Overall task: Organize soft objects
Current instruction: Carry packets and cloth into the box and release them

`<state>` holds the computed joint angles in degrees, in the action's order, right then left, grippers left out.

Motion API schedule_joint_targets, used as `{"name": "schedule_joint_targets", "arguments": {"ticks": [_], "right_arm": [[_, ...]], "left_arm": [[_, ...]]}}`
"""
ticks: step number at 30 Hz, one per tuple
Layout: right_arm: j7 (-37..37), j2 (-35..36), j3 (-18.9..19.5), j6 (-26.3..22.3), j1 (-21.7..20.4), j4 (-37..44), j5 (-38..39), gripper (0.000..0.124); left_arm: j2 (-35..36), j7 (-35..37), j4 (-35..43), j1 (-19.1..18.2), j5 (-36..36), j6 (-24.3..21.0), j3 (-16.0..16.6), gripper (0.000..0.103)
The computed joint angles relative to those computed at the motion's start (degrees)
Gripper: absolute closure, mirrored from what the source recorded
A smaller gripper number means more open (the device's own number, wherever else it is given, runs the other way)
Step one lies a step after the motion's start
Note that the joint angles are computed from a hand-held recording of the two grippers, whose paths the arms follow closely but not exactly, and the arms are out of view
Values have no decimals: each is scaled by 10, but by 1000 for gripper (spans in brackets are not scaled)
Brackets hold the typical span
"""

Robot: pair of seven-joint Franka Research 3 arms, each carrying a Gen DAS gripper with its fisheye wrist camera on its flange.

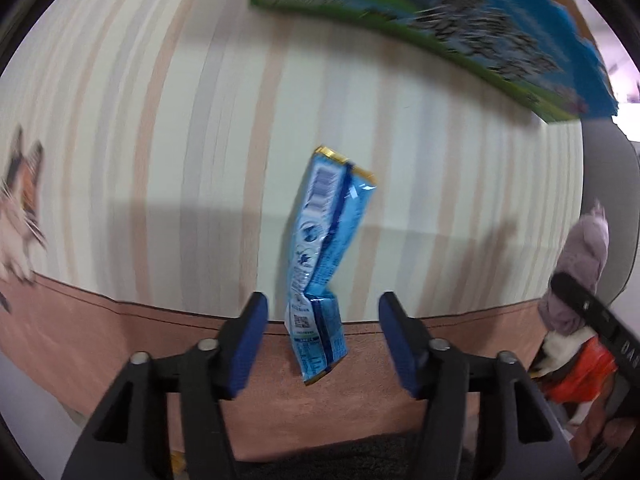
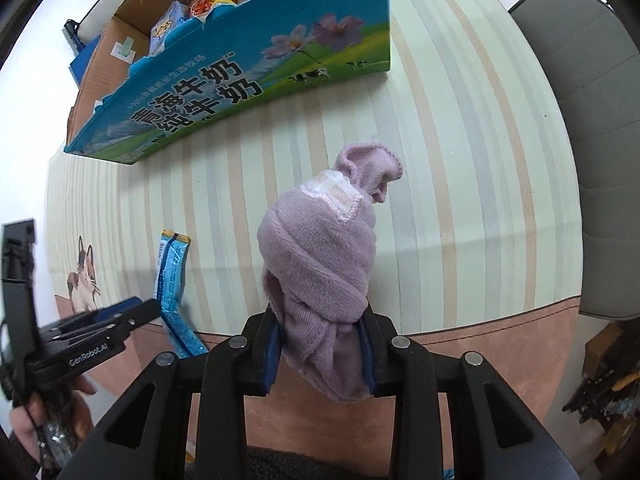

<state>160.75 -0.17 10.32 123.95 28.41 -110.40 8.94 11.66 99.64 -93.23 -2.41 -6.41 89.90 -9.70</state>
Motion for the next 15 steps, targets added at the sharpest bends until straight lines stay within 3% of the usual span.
{"name": "schedule_joint_targets", "arguments": {"ticks": [6,8,9,15], "right_arm": [[-8,5,6,42,5,-30,27,90],[-11,6,5,41,7,-31,28,90],[-11,8,5,41,8,-29,26,90],[-9,6,3,39,10,-29,14,90]], "left_arm": [[22,-22,-10,-14,43,14,-5,48],[8,-15,-31,-24,68,49,-9,74],[2,-15,-41,-30,80,60,-12,80],[-23,-18,-66,-28,48,66,-8,86]]}}
